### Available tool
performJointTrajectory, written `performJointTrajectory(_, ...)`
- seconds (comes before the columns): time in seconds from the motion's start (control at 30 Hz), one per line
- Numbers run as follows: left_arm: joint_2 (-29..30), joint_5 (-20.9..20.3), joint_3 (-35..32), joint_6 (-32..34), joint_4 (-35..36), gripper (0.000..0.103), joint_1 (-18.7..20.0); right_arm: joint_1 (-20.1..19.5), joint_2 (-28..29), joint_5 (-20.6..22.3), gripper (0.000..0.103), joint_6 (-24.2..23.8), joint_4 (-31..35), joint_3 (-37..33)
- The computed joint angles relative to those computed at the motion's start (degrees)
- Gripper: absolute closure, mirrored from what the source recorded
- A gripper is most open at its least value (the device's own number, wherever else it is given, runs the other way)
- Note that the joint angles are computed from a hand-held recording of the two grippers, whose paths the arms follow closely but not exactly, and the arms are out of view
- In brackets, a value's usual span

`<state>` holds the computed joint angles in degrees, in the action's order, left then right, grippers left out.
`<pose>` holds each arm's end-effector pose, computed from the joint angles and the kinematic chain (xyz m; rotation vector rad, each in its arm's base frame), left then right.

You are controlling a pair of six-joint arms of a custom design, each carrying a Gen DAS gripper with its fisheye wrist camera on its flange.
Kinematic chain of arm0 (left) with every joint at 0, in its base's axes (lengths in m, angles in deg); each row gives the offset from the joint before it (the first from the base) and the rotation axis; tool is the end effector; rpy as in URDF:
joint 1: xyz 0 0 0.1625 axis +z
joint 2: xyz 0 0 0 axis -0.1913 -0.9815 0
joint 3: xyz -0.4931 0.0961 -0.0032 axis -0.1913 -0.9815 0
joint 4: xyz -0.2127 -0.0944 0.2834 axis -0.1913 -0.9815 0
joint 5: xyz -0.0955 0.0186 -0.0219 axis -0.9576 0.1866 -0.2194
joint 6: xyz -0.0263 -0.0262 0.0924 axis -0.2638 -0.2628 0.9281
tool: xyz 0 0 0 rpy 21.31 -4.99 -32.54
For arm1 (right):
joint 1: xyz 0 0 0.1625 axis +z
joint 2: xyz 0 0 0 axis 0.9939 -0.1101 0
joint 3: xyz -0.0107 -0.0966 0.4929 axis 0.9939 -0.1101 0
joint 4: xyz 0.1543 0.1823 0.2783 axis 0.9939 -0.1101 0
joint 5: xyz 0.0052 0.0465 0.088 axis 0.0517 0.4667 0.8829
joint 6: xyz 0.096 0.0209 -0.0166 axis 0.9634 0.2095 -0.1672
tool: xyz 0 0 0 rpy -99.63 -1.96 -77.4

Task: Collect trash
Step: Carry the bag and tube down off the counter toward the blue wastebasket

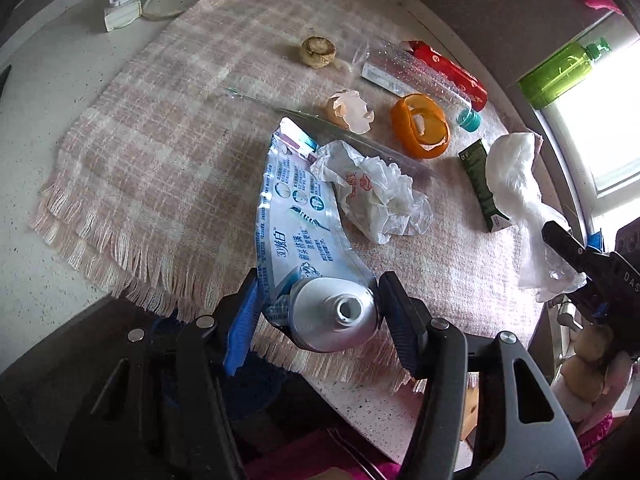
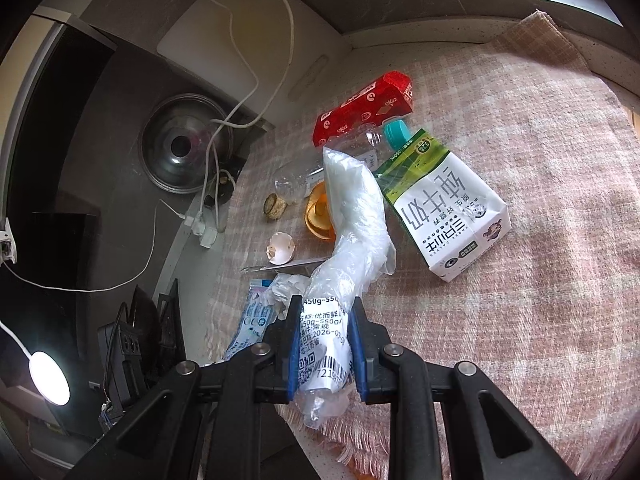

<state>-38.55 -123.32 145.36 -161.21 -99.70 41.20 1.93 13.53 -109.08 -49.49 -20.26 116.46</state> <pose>-0.4883 -0.5102 0.1016 -0.5964 2.4882 -0.7720 0.0852 -0.6719 0.5078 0.5640 -3.0750 0.2310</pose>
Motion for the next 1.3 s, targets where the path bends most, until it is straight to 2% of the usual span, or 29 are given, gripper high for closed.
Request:
performJointTrajectory(0.43,-1.0,1.3,2.0,-5.9,1.4,0.045,-3.5,0.1,-2.2,0.3,0.083,-2.9,1.2,3.0)
performJointTrajectory(0.6,-1.8,0.8,4.7,-7.6,-0.5,0.046,-4.5,0.6,-3.8,-0.2,0.083,-4.7,1.0,5.6)
performJointTrajectory(0.97,-4.5,-2.0,10.4,-3.0,-6.0,0.046,-7.2,1.3,-10.5,-0.2,0.083,-2.6,-3.8,15.2)
performJointTrajectory(1.3,-7.4,-7.8,17.5,0.7,-10.6,0.047,-9.8,3.2,-16.7,-2.3,0.083,-0.6,-10.1,27.7)
